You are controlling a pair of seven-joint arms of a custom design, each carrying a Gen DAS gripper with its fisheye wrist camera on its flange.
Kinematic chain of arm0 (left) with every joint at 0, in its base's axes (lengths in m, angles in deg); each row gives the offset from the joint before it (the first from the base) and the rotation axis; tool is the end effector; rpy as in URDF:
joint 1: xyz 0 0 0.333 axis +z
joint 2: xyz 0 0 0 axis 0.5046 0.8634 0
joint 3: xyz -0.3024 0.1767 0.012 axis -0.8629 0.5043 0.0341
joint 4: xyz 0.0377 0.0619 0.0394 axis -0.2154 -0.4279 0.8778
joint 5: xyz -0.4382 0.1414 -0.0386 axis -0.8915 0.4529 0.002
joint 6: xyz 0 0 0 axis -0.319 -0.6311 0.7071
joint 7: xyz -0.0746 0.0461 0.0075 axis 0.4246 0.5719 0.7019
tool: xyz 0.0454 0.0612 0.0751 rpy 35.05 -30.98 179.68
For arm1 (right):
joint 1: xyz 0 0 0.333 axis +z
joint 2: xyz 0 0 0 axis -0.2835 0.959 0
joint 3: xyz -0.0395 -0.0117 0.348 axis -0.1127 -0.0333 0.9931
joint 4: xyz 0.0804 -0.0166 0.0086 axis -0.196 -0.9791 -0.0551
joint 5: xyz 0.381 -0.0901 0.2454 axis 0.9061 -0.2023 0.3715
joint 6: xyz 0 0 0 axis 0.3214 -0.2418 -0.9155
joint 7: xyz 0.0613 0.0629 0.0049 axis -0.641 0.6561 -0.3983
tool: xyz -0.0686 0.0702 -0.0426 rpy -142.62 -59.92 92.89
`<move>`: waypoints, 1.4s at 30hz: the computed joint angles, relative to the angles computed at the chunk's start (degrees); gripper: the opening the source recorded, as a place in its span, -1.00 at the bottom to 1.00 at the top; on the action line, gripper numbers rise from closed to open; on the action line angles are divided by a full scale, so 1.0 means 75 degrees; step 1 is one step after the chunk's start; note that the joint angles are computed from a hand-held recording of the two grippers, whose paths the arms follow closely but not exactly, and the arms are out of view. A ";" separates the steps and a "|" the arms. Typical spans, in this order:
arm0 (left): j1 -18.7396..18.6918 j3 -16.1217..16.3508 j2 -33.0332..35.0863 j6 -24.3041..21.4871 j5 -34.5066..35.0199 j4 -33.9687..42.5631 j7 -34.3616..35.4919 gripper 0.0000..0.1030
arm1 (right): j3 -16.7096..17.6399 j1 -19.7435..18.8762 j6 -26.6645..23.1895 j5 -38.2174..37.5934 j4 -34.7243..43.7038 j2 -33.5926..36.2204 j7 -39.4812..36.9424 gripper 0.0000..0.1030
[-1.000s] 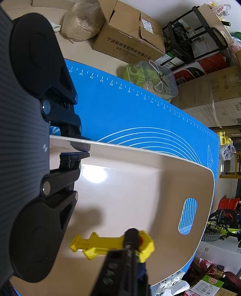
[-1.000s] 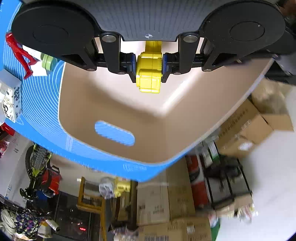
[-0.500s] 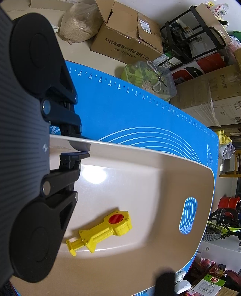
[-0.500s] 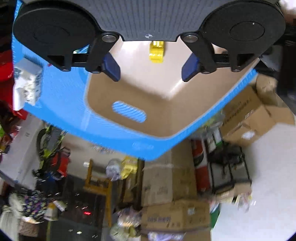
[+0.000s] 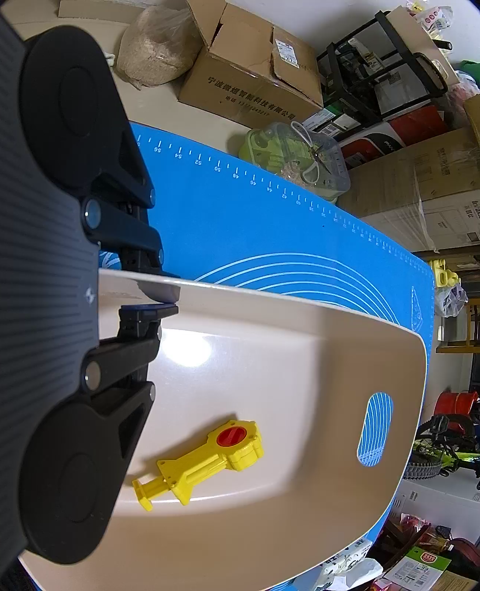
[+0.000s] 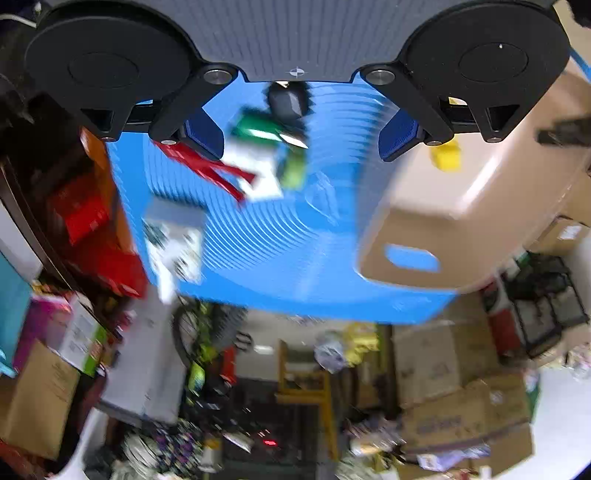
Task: Organize rigid objects
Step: 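Grasp the pink floral box with the right tool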
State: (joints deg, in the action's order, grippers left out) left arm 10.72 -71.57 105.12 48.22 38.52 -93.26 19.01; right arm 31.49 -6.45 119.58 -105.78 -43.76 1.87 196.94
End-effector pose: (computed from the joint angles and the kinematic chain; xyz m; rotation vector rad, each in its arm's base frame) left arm 0.6771 -0.3580 0.5382 -1.7774 2.0450 -0.4864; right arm 0.6163 0.1609 0.5524 -1.7173 1.9018 -0.7562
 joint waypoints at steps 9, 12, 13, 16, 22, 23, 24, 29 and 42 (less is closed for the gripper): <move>-0.0010 0.0004 0.0014 0.0000 0.0001 0.0015 -0.0002 -0.78 | -0.0196 0.0064 -0.0881 0.1375 0.0156 0.0652 -0.0292 0.77; -0.0007 0.0003 0.0020 -0.0004 -0.0013 0.0026 0.0010 -0.78 | -0.0197 0.0176 -0.1283 0.1423 0.0310 0.0886 -0.0051 0.72; -0.0007 0.0003 0.0017 -0.0005 -0.0022 0.0024 0.0001 -0.78 | -0.0211 0.0200 -0.1339 0.1449 0.0323 0.0942 0.0035 0.71; 0.0006 0.0001 -0.0001 0.0016 -0.0041 -0.0007 0.0019 -0.78 | -0.0252 0.0263 -0.1545 0.1471 0.0375 0.1094 0.0204 0.64; 0.0015 -0.0004 0.0002 0.0029 -0.0085 -0.0005 0.0017 -0.78 | -0.0280 0.0336 -0.1294 0.1457 0.0281 0.1093 0.0283 0.39; 0.0008 -0.0004 0.0012 0.0022 -0.0079 0.0009 0.0011 -0.78 | -0.0278 0.0340 -0.1272 0.1473 0.0275 0.1084 0.0198 0.36; 0.0000 -0.0003 0.0016 0.0020 -0.0068 0.0013 0.0006 -0.78 | -0.0278 0.0340 -0.1234 0.1506 0.0274 0.1080 0.0129 0.30; 0.0026 -0.0008 -0.0012 0.0092 -0.0117 -0.0039 0.0016 -0.79 | -0.0283 0.0362 -0.1115 0.1275 0.0217 0.0990 0.0123 0.15; 0.0113 -0.0030 -0.0105 0.0235 -0.0290 -0.0187 0.0142 -0.80 | -0.0200 0.0157 0.0079 -0.1357 0.0054 0.0353 0.1699 0.15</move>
State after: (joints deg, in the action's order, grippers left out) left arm 11.57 -71.80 104.33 49.98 36.34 -94.66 20.08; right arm 29.98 -5.27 120.17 -115.96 -43.35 4.52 209.69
